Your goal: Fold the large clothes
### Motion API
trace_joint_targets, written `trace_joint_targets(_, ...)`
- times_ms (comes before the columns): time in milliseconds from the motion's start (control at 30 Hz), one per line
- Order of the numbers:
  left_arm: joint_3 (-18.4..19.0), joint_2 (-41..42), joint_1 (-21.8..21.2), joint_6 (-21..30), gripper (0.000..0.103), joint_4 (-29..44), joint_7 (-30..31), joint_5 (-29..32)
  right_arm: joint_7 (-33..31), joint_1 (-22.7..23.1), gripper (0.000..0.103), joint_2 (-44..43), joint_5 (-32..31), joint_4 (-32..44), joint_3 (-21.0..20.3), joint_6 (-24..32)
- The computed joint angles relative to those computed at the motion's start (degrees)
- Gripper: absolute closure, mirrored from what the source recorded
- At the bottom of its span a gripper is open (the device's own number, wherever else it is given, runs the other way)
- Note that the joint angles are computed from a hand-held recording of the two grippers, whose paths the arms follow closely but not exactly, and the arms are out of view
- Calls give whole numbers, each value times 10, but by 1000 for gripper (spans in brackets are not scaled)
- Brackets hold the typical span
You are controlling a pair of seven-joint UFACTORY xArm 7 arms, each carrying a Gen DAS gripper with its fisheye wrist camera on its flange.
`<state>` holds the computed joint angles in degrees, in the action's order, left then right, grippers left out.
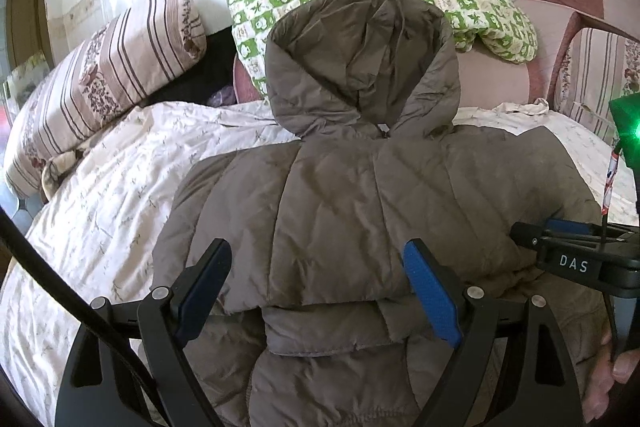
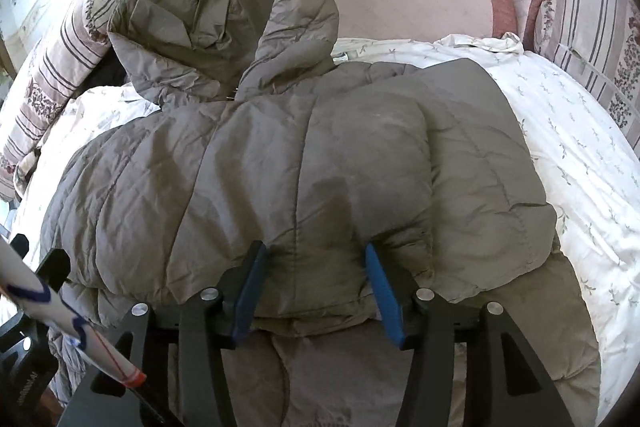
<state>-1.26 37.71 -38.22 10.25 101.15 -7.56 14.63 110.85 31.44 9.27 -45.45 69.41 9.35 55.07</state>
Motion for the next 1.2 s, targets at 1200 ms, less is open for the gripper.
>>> trace_joint_targets(1200,-77,48,60,177,16,116,77,-113,60,30,35,-56,22,5,41,53)
